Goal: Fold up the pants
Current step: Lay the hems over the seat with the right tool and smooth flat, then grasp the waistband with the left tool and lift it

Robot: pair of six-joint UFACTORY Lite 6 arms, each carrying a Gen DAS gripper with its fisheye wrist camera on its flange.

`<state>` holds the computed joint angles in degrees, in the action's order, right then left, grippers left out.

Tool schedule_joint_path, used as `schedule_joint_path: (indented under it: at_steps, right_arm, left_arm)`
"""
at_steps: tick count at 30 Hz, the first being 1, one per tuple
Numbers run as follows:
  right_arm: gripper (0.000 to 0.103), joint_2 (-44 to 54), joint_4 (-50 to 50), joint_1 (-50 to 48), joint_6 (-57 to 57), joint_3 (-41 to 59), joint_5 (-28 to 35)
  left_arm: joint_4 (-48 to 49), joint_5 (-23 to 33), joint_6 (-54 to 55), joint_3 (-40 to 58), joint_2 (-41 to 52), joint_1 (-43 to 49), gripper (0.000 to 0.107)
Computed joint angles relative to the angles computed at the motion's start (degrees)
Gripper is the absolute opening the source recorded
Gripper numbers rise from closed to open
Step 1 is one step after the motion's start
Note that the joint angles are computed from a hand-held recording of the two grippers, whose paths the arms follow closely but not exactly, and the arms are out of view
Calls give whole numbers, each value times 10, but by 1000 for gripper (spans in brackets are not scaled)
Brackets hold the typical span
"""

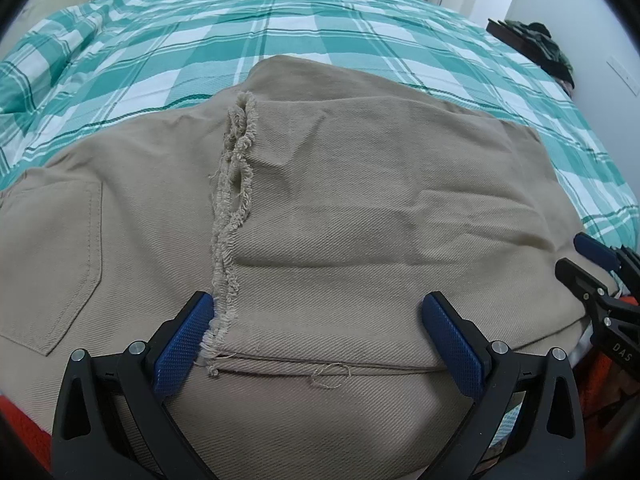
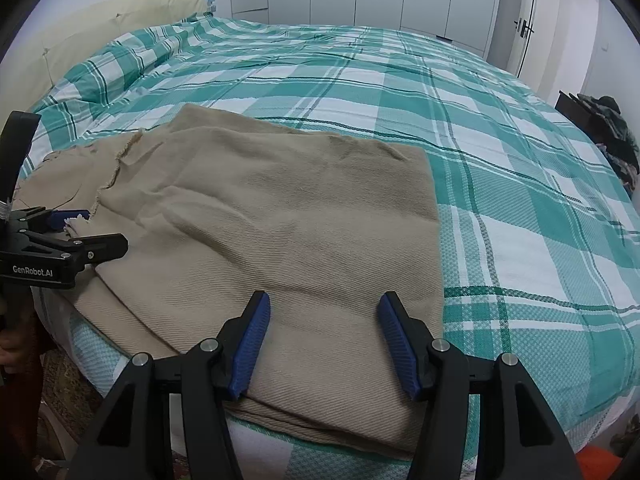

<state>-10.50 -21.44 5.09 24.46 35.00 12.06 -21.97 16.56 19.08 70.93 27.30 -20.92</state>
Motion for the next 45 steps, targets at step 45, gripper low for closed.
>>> schedule_joint_path:
  at_steps: [45]
  right_arm:
    - [59, 5, 31, -6, -33, 9, 7]
  left_arm:
    - [-232, 397, 100, 210, 78, 543, 62]
